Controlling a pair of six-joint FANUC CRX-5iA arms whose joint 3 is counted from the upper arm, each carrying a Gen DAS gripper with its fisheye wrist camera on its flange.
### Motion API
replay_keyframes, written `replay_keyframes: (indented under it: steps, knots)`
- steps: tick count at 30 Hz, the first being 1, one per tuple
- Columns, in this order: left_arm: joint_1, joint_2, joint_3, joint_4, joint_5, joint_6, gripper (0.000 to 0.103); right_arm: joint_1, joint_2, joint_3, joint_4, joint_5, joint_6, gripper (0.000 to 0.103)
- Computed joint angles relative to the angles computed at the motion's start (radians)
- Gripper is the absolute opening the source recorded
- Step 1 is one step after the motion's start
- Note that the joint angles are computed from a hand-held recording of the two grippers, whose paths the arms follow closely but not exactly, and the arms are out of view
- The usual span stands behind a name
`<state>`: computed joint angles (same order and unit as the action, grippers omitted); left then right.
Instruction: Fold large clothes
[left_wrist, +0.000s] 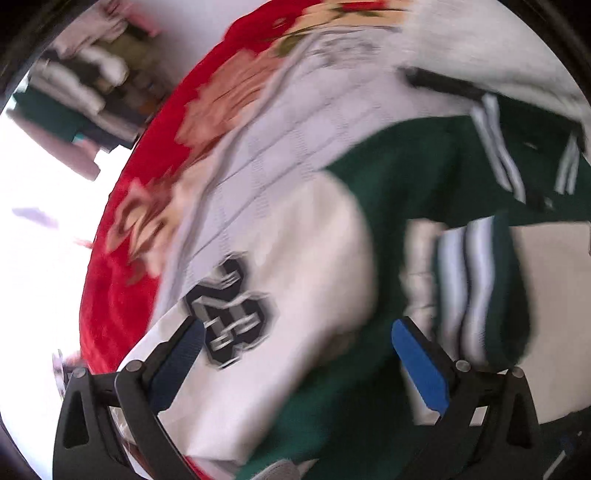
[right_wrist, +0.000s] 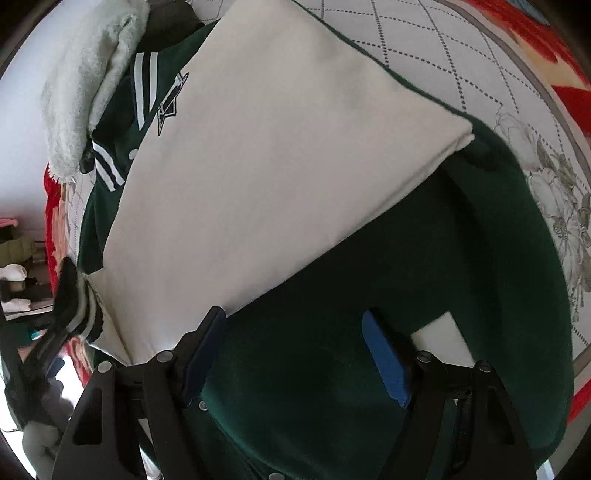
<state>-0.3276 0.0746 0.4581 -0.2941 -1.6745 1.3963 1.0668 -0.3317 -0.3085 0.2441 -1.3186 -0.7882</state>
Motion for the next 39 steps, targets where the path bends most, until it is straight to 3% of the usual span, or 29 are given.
replay_keyframes:
  steps: [3, 6, 11, 14, 15, 16, 18, 22, 25, 30, 32, 34, 36, 39]
  knots:
    - [0.126, 0.028, 0.028, 0.156, -0.086, -0.017, 0.103, 0.0, -0.007, 0.017, 0.001, -0.014, 0.001, 0.078]
    - [0.175, 0.063, 0.055, 0.292, -0.155, -0.014, 0.103, -0.023, 0.01, 0.032, 0.0, 0.001, 0.022, 0.078]
    - [0.102, 0.083, 0.049, 0.467, -0.168, 0.012, 0.103, -0.04, 0.023, 0.054, -0.014, -0.019, 0.073, 0.078]
    - [-0.039, 0.12, 0.044, 0.345, -0.153, -0.033, 0.102, -0.05, 0.024, 0.053, -0.035, -0.02, 0.085, 0.078]
    - [-0.077, 0.135, 0.036, 0.299, -0.146, -0.049, 0.094, -0.053, 0.023, 0.052, -0.045, -0.02, 0.082, 0.078]
    - [-0.107, 0.153, 0.031, 0.258, -0.145, -0.063, 0.077, -0.043, 0.015, 0.044, -0.042, -0.021, 0.064, 0.078]
    - [-0.129, 0.158, 0.017, 0.223, -0.116, -0.071, 0.069, -0.045, 0.012, 0.04, -0.044, -0.016, 0.055, 0.078]
    - [-0.084, 0.099, -0.035, 0.324, -0.011, -0.067, 0.037, -0.04, 0.011, 0.037, -0.033, -0.015, 0.049, 0.078]
    - [-0.054, 0.059, -0.042, 0.432, 0.057, -0.064, 0.03, -0.021, 0.001, 0.016, -0.008, -0.006, 0.025, 0.078]
    - [0.036, 0.03, -0.054, 0.658, 0.189, -0.048, 0.03, -0.003, -0.01, -0.01, 0.016, 0.007, -0.025, 0.078]
    - [0.05, 0.068, -0.034, 0.641, 0.196, -0.032, 0.037, 0.002, -0.012, -0.011, 0.016, 0.004, -0.03, 0.078]
    - [0.054, 0.115, -0.001, 0.548, 0.14, 0.01, 0.043, -0.004, -0.006, -0.005, 0.008, 0.004, -0.019, 0.078]
    - [0.081, 0.175, 0.042, 0.48, 0.034, 0.049, 0.041, -0.01, -0.005, 0.002, 0.002, 0.002, -0.003, 0.078]
    - [0.169, 0.167, 0.008, 0.515, 0.033, 0.095, 0.063, -0.011, -0.007, 0.009, 0.01, -0.014, 0.009, 0.078]
